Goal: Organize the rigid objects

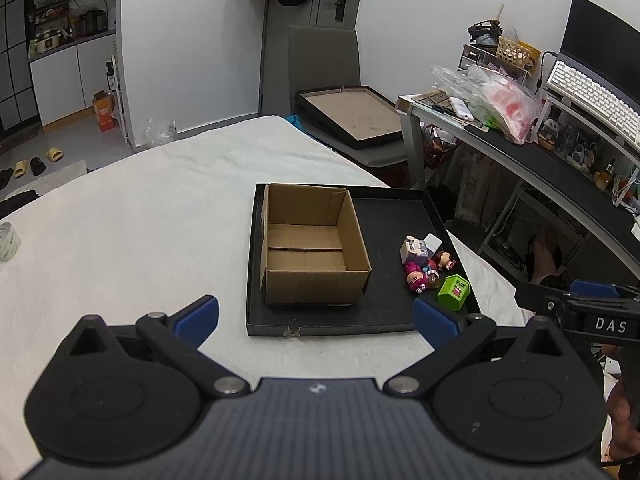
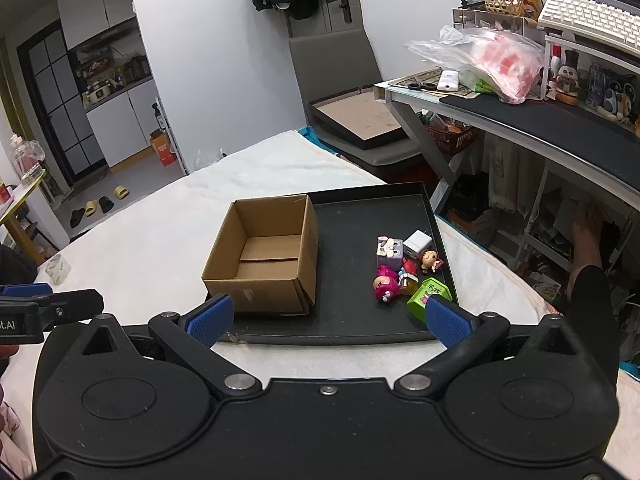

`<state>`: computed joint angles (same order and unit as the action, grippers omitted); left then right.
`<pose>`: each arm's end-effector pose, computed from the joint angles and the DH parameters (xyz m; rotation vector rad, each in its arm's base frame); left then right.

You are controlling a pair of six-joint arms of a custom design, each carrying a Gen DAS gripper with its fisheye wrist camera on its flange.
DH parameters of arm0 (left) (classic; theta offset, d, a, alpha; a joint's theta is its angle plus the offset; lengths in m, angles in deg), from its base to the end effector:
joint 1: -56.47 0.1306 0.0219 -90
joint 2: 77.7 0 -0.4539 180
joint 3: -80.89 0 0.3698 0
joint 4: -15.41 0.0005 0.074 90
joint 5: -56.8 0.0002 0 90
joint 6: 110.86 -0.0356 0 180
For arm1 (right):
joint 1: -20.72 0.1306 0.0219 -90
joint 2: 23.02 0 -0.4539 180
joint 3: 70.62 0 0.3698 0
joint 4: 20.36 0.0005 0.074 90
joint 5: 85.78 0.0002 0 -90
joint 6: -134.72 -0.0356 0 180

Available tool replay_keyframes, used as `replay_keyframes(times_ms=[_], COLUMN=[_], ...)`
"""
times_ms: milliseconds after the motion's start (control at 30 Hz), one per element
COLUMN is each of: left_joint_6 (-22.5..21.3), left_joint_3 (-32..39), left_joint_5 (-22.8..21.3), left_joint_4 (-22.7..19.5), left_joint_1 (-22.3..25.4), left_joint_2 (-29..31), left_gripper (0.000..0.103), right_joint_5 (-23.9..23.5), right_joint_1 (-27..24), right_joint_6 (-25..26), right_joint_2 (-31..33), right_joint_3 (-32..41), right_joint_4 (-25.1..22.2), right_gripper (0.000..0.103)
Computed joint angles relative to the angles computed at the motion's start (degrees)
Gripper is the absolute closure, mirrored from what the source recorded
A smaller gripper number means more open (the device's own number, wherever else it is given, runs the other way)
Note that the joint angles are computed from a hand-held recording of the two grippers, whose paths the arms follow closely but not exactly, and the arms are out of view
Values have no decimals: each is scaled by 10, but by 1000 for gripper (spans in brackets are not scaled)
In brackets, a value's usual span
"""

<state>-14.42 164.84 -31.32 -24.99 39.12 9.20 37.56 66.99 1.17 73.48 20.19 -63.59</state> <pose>0.4254 -0.1347 0.4894 0.2389 2.3276 -0.2455 0.3665 0.3541 0.4666 0.1981 2.2459 0.1175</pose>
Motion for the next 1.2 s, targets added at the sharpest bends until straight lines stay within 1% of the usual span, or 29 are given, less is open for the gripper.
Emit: replay_keyframes(times_ms=[333, 633, 900, 1133, 1200], left_joint_6=[-10, -2, 3, 1, 4], left_joint_3=[-1, 2, 5, 17, 28], left_joint_5=[2, 9, 13, 15, -1], left_joint_4=[6, 14, 26, 27, 16], left_joint_1=[-2, 5, 7, 11, 10], left_joint_2=[-1, 5, 23, 48, 60], left_gripper=[0, 0, 0, 0, 0], right_joint_5=[-4, -12, -19, -33, -38], right_joint_1=[-1, -7, -20, -37, -42], right_joint_6=[2, -5, -15, -18, -19], right_joint_2=[-1, 7, 14, 27, 30], right_joint_3=[-2, -3, -4, -5, -5], right_joint_4=[1, 3, 0, 2, 4], right_gripper=[0, 0, 0, 0, 0])
